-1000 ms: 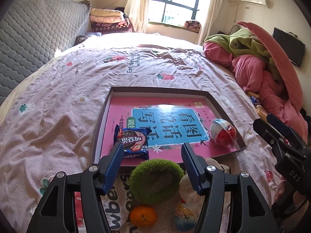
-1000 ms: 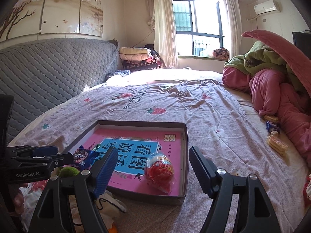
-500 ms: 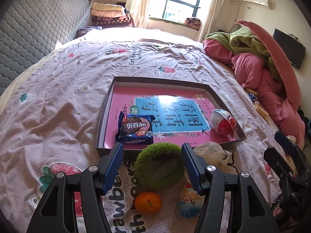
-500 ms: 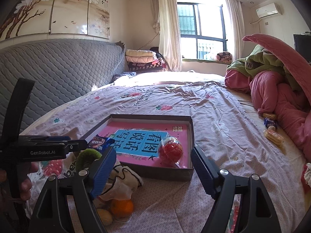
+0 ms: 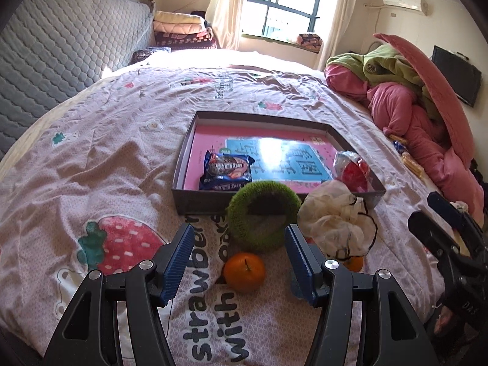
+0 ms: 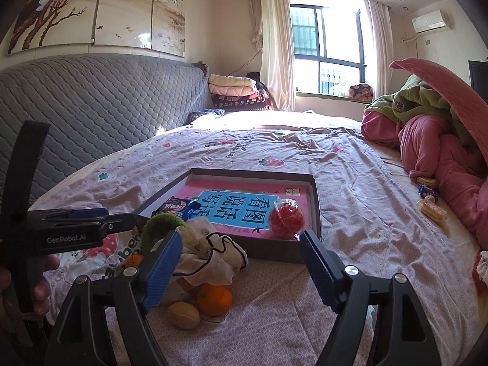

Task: Organize objects
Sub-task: 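Withdraw both grippers back toward the remaining fruit pile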

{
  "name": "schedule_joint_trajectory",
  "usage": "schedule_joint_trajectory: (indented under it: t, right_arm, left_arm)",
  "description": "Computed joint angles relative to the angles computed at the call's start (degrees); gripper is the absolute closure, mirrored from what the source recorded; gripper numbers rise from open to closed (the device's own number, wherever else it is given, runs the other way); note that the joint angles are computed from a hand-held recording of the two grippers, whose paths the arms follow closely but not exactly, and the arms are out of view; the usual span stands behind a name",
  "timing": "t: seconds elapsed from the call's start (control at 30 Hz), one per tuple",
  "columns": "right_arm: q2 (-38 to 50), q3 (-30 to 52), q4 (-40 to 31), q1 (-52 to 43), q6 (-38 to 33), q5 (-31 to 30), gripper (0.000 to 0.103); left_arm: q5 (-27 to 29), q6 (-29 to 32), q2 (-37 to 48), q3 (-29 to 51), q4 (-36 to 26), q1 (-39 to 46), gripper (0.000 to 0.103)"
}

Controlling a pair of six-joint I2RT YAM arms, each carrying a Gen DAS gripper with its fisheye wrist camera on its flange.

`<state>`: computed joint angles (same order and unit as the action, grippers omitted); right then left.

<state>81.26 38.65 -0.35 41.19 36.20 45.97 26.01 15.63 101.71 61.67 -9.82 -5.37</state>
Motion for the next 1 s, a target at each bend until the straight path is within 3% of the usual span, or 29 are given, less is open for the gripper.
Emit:
schedule_joint_trajectory:
  t: [0.37, 0.77, 1.0]
  right_arm:
    - [1.8, 0.0, -2.4, -2.1, 2.4, -4.3, 0.024]
    - [2.3, 0.6, -3.9, 0.0, 3.0, -4.9, 0.025]
    - [5.7, 2.7, -6.2, 2.2, 4.8, -6.0, 0.031]
  left_arm:
    - [-0.3, 2.4, 3.1, 1.4, -1.4, 0.0, 0.039]
    - [-3.1, 4.7, 2.2, -0.7, -2.3, -1.2, 0.039]
    - [-4.1, 6.0, 3.3, -0.9, -2.9, -1.7, 0.039]
